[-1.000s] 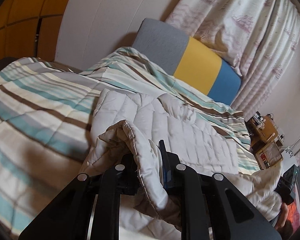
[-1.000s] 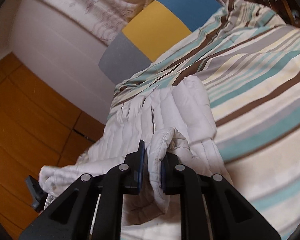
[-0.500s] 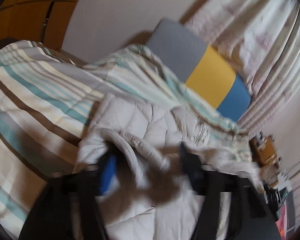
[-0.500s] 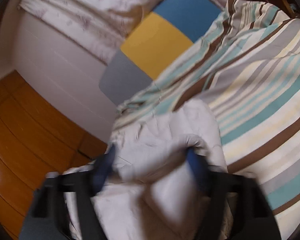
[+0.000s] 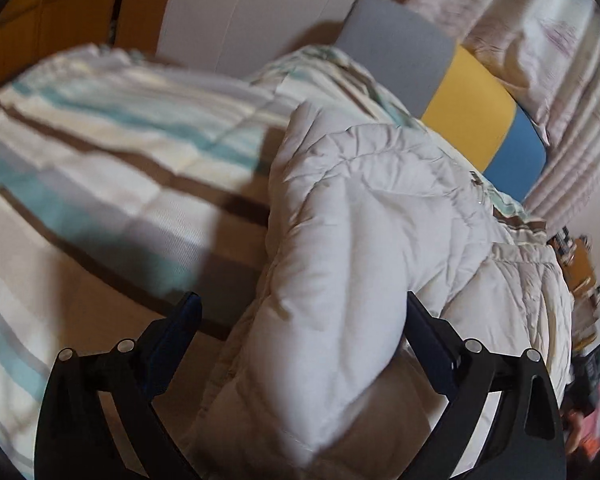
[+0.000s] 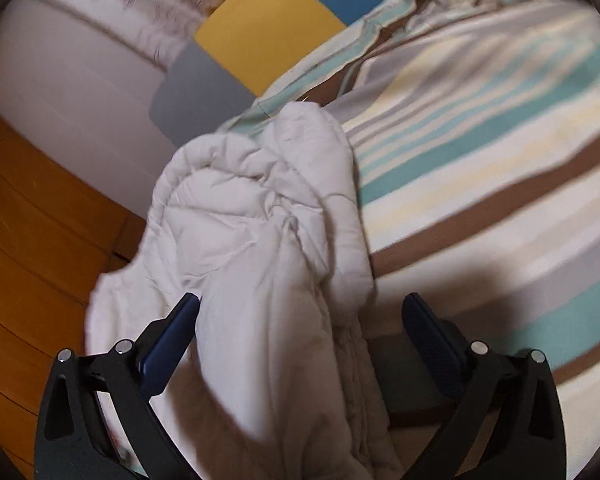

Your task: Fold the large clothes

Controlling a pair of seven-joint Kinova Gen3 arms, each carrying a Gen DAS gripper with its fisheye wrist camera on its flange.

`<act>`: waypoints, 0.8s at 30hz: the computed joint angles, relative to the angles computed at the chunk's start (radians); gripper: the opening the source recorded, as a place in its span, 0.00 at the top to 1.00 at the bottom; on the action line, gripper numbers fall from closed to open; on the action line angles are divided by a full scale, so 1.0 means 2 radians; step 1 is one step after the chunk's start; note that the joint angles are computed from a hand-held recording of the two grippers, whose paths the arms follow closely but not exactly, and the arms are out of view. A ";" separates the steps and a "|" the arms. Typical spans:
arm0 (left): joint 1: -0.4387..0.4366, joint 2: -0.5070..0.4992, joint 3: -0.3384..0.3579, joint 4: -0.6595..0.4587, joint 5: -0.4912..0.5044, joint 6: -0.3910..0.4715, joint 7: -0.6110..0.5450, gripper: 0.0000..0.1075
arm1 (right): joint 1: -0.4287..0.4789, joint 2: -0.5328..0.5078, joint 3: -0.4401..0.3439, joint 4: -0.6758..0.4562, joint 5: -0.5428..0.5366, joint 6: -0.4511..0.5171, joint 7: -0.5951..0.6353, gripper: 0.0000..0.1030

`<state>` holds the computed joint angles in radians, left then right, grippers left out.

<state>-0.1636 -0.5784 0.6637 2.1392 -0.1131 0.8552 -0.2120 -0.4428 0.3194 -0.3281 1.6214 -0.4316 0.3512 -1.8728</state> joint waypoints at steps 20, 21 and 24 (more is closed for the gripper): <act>0.069 -0.049 0.081 -0.032 0.076 0.051 -0.010 0.60 | 0.024 -0.101 0.002 0.084 -0.074 0.078 0.107 0.69; 0.061 -0.057 0.096 -0.040 0.086 0.057 -0.008 0.60 | 0.024 -0.113 0.007 0.097 -0.085 0.081 0.117 0.69; 0.050 -0.090 0.124 -0.058 0.120 0.077 -0.001 0.60 | 0.011 -0.153 0.024 0.135 -0.094 0.080 0.121 0.69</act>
